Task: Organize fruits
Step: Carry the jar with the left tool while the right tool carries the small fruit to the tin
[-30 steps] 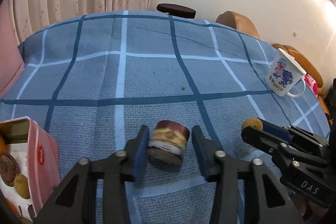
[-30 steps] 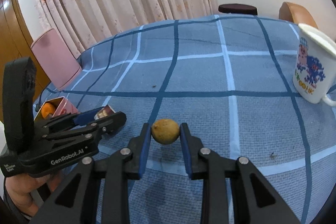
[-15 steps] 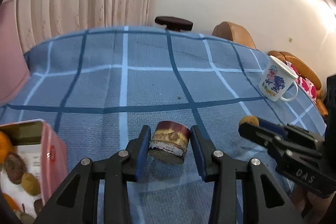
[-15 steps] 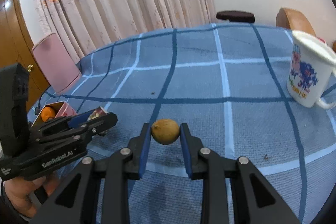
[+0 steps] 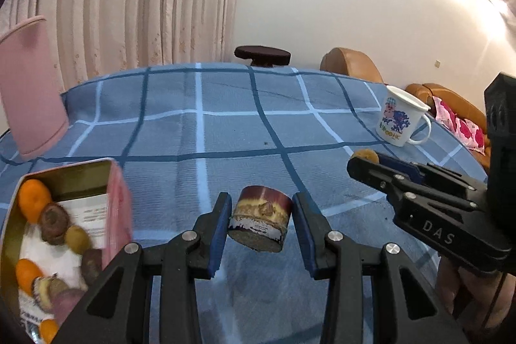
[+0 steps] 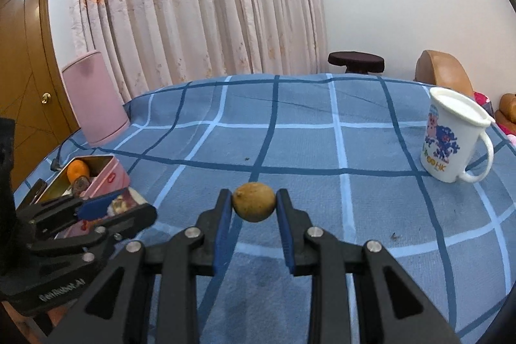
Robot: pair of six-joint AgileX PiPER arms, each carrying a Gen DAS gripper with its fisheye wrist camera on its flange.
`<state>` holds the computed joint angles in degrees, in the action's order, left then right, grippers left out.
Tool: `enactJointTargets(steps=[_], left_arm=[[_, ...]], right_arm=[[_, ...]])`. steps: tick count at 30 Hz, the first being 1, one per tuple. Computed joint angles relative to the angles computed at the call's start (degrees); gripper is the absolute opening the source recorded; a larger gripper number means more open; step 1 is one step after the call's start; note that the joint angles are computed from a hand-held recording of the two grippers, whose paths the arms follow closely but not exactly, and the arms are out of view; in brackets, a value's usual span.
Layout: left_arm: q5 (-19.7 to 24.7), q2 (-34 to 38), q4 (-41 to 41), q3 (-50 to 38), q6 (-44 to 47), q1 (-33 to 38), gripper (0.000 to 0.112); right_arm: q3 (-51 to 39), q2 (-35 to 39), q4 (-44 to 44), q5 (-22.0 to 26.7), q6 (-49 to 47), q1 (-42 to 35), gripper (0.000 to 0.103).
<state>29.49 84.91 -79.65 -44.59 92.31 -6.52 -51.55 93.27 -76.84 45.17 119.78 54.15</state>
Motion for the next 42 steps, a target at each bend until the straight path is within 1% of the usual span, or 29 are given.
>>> enactJointTargets(steps=[6,8,12,18,25,32,37,42], left_arm=[[4.2,-4.9,1.1,2.6,1.2,6.7,0.041],[4.6,-5.9,1.7,2.7,1.2,8.6,0.041],[6.7,-6.2,2.5,2.1,1.2,12.6,0.041],[8.1,-5.4,3.2,0.9,1.1,17.4,0.041],[8.3,-4.0,3.9,-1.0,0.8,22.4,0.041],[7.8,-1.9,4.5,-2.8,0.1,25.3,0.041],[8.3,-0.9,4.8,-4.1,-0.2,27.5,0.041],[8.2,-0.6,4.6,-4.4,0.2,29.2,0.041]], right_arm=[[-4.7,2.6,0.3,1.8,-2.5,3.2,0.031],[-6.5,3.6,0.4,2.1,-3.7,3.8,0.031],[-10.3,5.5,0.3,2.9,-6.1,5.0,0.031],[-15.1,7.7,0.0,2.7,-9.6,5.9,0.031],[-22.1,10.9,0.2,0.5,-14.9,5.6,0.031],[-29.3,15.0,1.1,-2.1,-20.7,5.4,0.031],[-34.7,17.9,2.6,-3.7,-25.2,5.4,0.031],[-38.5,20.4,3.7,-5.1,-27.7,5.3,0.031]])
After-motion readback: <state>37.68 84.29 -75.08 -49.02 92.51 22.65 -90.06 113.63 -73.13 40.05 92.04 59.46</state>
